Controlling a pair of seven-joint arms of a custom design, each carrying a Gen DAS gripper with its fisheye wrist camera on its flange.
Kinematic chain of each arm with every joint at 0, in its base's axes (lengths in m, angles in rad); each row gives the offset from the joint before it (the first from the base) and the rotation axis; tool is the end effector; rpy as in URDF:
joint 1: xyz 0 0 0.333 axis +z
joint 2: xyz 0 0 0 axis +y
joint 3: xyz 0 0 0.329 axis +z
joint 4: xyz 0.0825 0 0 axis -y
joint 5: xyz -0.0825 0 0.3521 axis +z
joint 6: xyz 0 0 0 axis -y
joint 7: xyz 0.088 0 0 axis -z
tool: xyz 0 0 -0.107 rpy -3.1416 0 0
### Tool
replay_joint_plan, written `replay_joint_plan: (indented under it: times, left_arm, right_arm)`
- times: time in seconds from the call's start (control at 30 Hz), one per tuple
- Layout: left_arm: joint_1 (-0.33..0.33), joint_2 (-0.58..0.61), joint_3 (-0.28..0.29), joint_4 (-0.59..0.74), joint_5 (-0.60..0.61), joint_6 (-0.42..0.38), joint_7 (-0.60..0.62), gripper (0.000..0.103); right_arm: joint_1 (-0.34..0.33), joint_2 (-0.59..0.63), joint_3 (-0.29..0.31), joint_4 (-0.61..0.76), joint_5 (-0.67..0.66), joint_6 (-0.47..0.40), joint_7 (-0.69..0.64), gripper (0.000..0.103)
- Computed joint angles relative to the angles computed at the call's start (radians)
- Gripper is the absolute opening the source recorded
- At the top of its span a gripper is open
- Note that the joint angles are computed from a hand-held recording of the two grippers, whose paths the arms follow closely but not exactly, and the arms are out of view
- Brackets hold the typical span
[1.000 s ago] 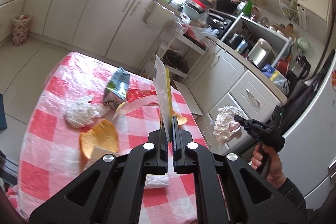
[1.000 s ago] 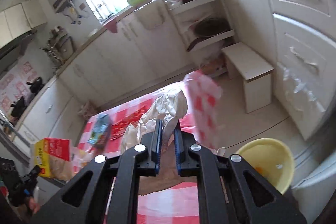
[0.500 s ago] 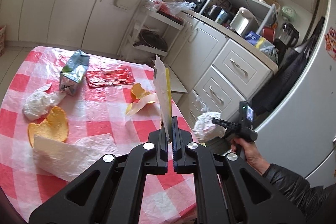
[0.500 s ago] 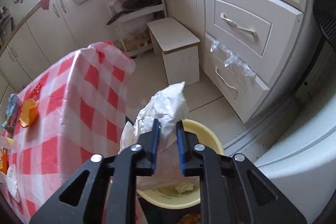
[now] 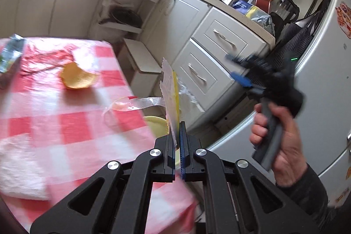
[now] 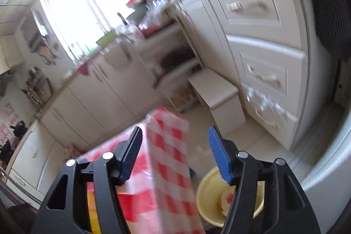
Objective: Collect trash
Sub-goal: 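Carry the box toward the yellow bucket with the left gripper while the right gripper grasps the plastic bag, then open the left gripper over the bucket to drop the box while the right gripper drops the bag, then grasp the large orange peel with the left gripper while the right gripper reaches for the white tissue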
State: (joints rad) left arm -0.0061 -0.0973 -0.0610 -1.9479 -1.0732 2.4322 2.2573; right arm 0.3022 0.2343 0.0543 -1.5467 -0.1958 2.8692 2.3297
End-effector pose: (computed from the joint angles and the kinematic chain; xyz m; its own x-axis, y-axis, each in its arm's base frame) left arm 0.5426 -0.0405 0.6108 -0.3249 -0.7751 0.5420 -0.7279 -0.1610 -0.6665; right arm 0.6104 0.2334 0.6686 0.0210 -0.8826 -0.4697 -0.5298 0.3886 -0.7539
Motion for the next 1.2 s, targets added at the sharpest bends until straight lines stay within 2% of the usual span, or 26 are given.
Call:
replay_joint_plan:
  times: [0.1, 0.17, 0.23, 0.3, 0.37, 0.43, 0.5, 0.6, 0.7, 0.8, 0.93, 1.0, 1.1, 1.17, 1.2]
  left_arm:
    - [-0.034, 0.096, -0.048, 0.084, 0.050, 0.023, -0.097, 0.003]
    - [-0.048, 0.158, -0.071, 0.145, 0.122, 0.016, -0.171, 0.004]
    - [-0.072, 0.243, -0.093, 0.225, 0.257, 0.018, -0.295, 0.004]
    - [-0.094, 0.323, -0.103, 0.305, 0.388, 0.001, -0.411, 0.004]
    - [-0.109, 0.406, -0.111, 0.407, 0.489, -0.057, -0.503, 0.010]
    - [-0.116, 0.457, -0.123, 0.462, 0.536, -0.071, -0.565, 0.027]
    - [-0.117, 0.464, -0.133, 0.470, 0.561, -0.060, -0.596, 0.036]
    - [-0.087, 0.424, -0.154, 0.433, 0.537, -0.034, -0.553, 0.042]
    - [-0.054, 0.342, -0.147, 0.363, 0.508, -0.016, -0.509, 0.047]
    - [-0.015, 0.227, -0.121, 0.260, 0.460, 0.007, -0.450, 0.053]
    - [0.027, 0.027, -0.047, 0.058, 0.429, 0.072, -0.375, 0.064]
    - [0.058, -0.071, -0.003, -0.044, 0.462, 0.117, -0.373, 0.066]
    - [0.118, -0.159, 0.054, -0.137, 0.523, 0.166, -0.409, 0.071]
    - [0.160, -0.180, 0.100, -0.158, 0.537, 0.156, -0.440, 0.073]
    - [0.188, -0.177, 0.129, -0.156, 0.538, 0.133, -0.462, 0.073]
  right_arm:
    - [0.079, -0.051, -0.104, -0.011, -0.258, 0.035, 0.153, 0.067]
    - [0.086, -0.069, -0.127, -0.011, -0.384, 0.023, 0.227, 0.067]
    - [0.061, -0.082, -0.118, -0.025, -0.412, 0.023, 0.257, 0.067]
    - [0.023, -0.093, -0.102, -0.052, -0.385, 0.041, 0.277, 0.067]
    - [0.001, -0.106, -0.100, -0.072, -0.386, 0.049, 0.320, 0.067]
    - [-0.011, -0.121, -0.097, -0.091, -0.408, 0.062, 0.357, 0.067]
    - [-0.026, -0.126, -0.086, -0.097, -0.408, 0.071, 0.359, 0.067]
    - [-0.037, -0.124, -0.067, -0.099, -0.385, 0.080, 0.340, 0.067]
    - [-0.041, -0.106, -0.045, -0.081, -0.325, 0.081, 0.280, 0.067]
    - [-0.047, -0.079, -0.005, -0.058, -0.212, 0.090, 0.177, 0.067]
    - [-0.039, -0.017, 0.068, 0.022, -0.045, 0.058, -0.031, 0.067]
    - [-0.028, 0.025, 0.108, 0.081, 0.024, 0.028, -0.137, 0.067]
    - [-0.004, 0.108, 0.170, 0.204, 0.108, -0.061, -0.303, 0.067]
    - [0.015, 0.162, 0.206, 0.290, 0.154, -0.149, -0.409, 0.070]
    - [0.024, 0.210, 0.238, 0.368, 0.185, -0.228, -0.485, 0.070]
